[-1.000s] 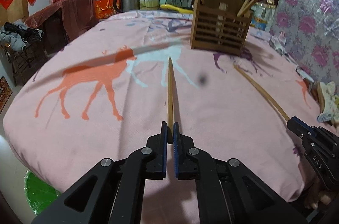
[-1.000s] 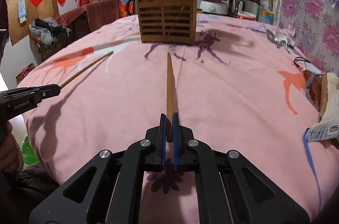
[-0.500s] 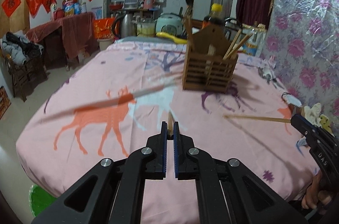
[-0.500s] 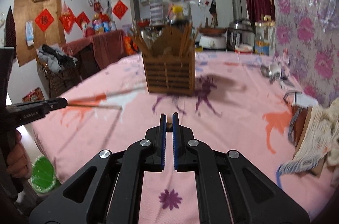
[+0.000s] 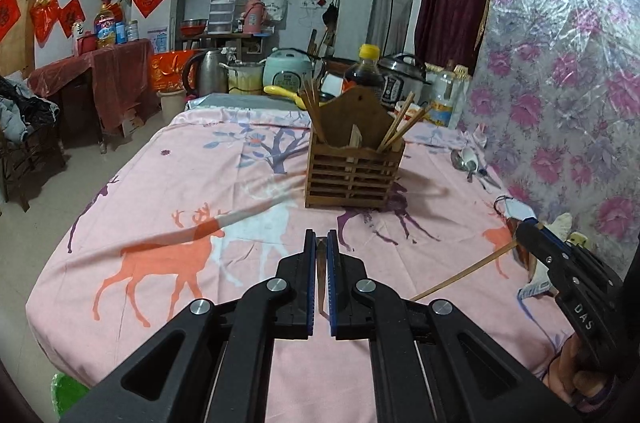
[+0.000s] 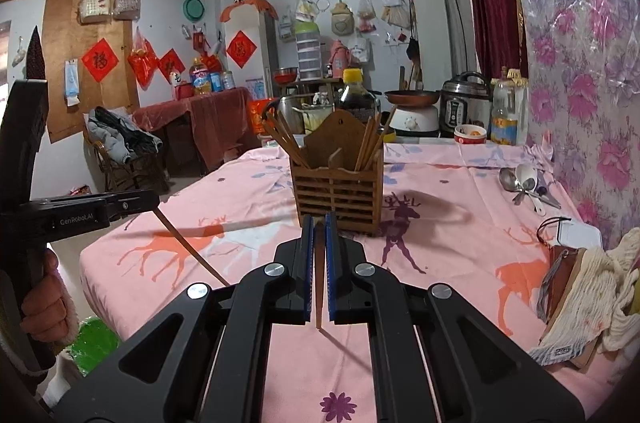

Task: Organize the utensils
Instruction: 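Lift both held chopsticks up over the wooden holder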

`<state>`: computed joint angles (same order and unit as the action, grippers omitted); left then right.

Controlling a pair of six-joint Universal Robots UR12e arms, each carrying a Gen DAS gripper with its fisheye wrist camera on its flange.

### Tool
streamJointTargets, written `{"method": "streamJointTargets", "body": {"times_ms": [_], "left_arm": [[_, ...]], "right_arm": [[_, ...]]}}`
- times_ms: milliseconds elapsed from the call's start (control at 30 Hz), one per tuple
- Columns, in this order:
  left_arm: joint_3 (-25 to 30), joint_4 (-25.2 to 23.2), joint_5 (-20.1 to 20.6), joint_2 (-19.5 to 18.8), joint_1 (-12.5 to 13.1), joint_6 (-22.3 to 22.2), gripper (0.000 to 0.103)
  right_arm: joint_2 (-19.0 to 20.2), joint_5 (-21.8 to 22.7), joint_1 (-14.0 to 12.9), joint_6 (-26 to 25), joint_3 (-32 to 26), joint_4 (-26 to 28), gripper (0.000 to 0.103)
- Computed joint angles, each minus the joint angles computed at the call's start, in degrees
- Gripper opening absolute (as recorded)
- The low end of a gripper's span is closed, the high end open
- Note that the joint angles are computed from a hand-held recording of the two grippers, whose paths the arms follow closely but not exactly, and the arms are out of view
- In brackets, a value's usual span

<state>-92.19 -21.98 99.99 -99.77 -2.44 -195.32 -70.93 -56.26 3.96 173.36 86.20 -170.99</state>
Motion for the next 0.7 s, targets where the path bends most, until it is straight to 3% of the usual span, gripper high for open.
{"method": "streamJointTargets", "body": {"times_ms": [200, 700], "left_arm": [[0.7, -1.0, -1.0, -0.8, 0.5, -0.8, 0.006], [7.1, -2.0, -2.7, -2.7, 0.9, 2.3, 0.006]], "right_arm": [[0.3, 0.4, -0.2, 0.6, -0.5, 0.7, 0.006], [1.9, 1.6, -0.3, 3.2, -5.6, -0.2, 0.006]]}}
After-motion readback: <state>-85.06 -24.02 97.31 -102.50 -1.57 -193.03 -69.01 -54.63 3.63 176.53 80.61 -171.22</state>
